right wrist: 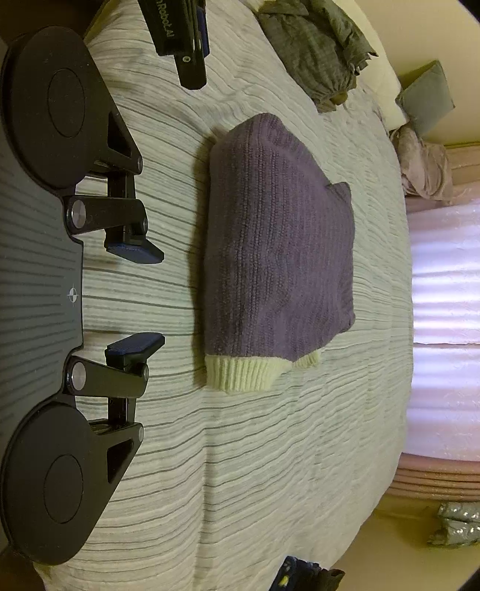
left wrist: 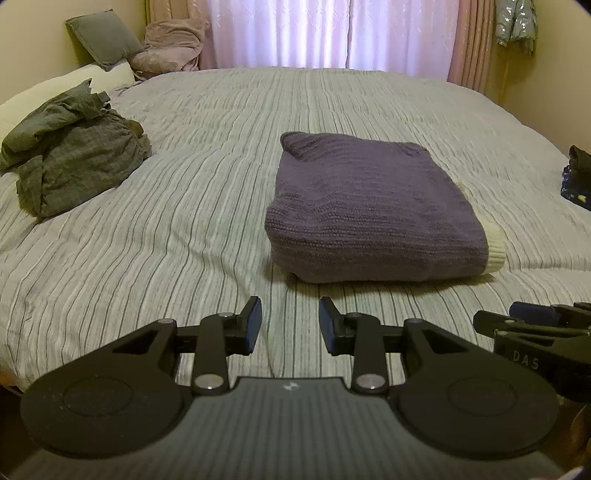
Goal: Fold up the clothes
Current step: 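Withdraw both open grippers from the folded purple cardigan, then grasp the edge of the folded purple cardigan with both grippers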
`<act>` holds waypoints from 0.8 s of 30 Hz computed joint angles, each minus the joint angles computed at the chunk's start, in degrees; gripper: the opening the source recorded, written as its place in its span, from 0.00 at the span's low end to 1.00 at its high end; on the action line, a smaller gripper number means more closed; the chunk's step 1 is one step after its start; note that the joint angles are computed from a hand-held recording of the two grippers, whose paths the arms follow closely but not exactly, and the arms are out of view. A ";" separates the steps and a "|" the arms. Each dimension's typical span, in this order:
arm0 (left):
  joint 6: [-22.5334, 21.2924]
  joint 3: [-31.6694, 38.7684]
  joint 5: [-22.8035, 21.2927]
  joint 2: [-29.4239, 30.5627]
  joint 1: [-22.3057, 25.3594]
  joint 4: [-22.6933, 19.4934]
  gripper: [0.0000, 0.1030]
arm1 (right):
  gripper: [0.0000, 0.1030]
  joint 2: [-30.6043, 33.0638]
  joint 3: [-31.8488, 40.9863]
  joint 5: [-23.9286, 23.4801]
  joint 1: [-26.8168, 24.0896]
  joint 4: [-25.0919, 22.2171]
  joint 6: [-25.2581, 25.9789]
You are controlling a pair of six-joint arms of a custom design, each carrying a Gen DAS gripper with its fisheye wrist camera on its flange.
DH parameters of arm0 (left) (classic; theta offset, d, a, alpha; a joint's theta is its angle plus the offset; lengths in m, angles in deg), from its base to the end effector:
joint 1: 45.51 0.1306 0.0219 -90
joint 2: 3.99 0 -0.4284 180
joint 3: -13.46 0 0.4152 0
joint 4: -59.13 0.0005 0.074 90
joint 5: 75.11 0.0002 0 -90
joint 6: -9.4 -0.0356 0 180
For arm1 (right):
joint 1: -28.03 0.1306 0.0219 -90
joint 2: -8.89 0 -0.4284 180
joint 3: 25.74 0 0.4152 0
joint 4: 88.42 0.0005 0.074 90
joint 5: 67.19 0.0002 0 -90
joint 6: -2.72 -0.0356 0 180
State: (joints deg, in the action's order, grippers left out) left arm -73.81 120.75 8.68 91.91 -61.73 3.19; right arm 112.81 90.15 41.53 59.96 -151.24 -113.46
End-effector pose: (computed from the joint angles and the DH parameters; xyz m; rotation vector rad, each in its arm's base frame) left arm 0.5298 -0.1506 0.5618 0.1395 2.3395 -0.0712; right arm 0.5147 0.3067 0.5489 0.0201 2.3967 0.0684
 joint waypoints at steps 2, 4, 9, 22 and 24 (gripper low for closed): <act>-0.11 0.11 1.81 0.14 0.73 0.47 0.29 | 0.44 -0.12 -0.15 -0.36 -0.24 0.23 0.43; 0.05 0.51 4.81 0.52 2.12 1.15 0.29 | 0.44 -0.39 -0.49 -1.05 -0.94 1.17 1.09; 1.99 6.21 11.16 5.08 6.22 0.64 0.29 | 0.44 -0.86 -0.78 -4.91 -5.22 6.55 2.31; 10.65 40.74 30.40 32.39 12.35 -6.59 0.38 | 0.44 21.06 26.46 -35.11 -19.93 9.58 -4.13; 11.75 44.97 32.27 35.70 12.52 -7.99 0.38 | 0.44 26.99 35.58 -38.17 -20.86 5.98 -3.55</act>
